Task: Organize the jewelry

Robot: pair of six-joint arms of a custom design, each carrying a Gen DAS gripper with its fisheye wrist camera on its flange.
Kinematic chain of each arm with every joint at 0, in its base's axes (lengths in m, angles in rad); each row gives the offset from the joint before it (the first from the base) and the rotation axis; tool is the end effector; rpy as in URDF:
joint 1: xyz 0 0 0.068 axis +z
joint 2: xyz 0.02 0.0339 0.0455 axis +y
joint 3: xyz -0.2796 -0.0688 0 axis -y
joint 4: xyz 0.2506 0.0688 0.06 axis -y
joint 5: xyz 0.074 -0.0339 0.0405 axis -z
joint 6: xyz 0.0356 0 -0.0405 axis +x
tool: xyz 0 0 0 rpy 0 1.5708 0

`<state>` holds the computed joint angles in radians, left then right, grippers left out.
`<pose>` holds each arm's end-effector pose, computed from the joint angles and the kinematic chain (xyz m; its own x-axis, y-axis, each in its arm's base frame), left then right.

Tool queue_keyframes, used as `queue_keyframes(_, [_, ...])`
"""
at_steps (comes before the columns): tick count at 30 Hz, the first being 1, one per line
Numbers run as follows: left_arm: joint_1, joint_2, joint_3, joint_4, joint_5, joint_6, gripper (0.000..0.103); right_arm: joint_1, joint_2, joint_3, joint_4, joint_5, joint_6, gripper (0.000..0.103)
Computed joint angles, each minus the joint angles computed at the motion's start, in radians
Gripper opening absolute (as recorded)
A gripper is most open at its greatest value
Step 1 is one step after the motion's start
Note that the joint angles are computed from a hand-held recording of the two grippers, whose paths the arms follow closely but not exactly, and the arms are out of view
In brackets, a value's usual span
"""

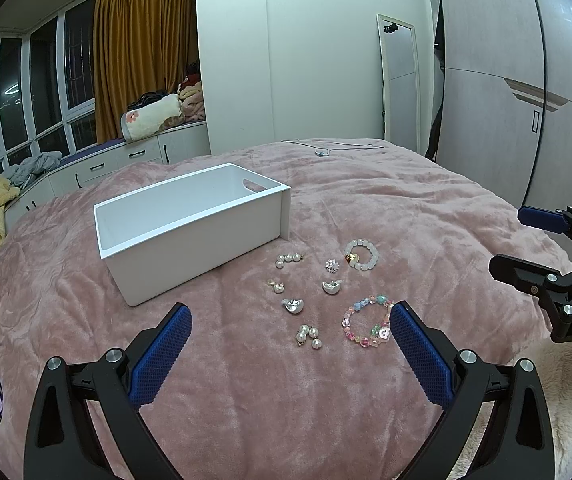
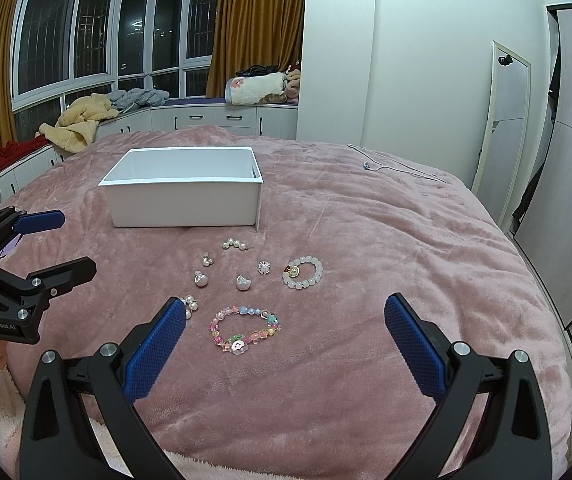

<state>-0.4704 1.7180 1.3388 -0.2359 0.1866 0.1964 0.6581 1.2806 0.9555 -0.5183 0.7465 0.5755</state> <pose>0.3580 -0.1895 0.2902 -0.3912 0.4140 -0.8219 0.6696 0.7407 0.0544 0.2230 0.1419 0.2834 -0.5457 0.0832 -0.8339 0.2447 0.9675 -0.0636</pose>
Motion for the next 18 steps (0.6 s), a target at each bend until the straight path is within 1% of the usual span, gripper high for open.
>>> queue_keyframes(18, [-0.001, 0.000, -0.004, 0.004, 0.000, 0.000, 0.100, 0.000, 0.000, 0.001, -0.001, -0.001, 0.001, 0.098])
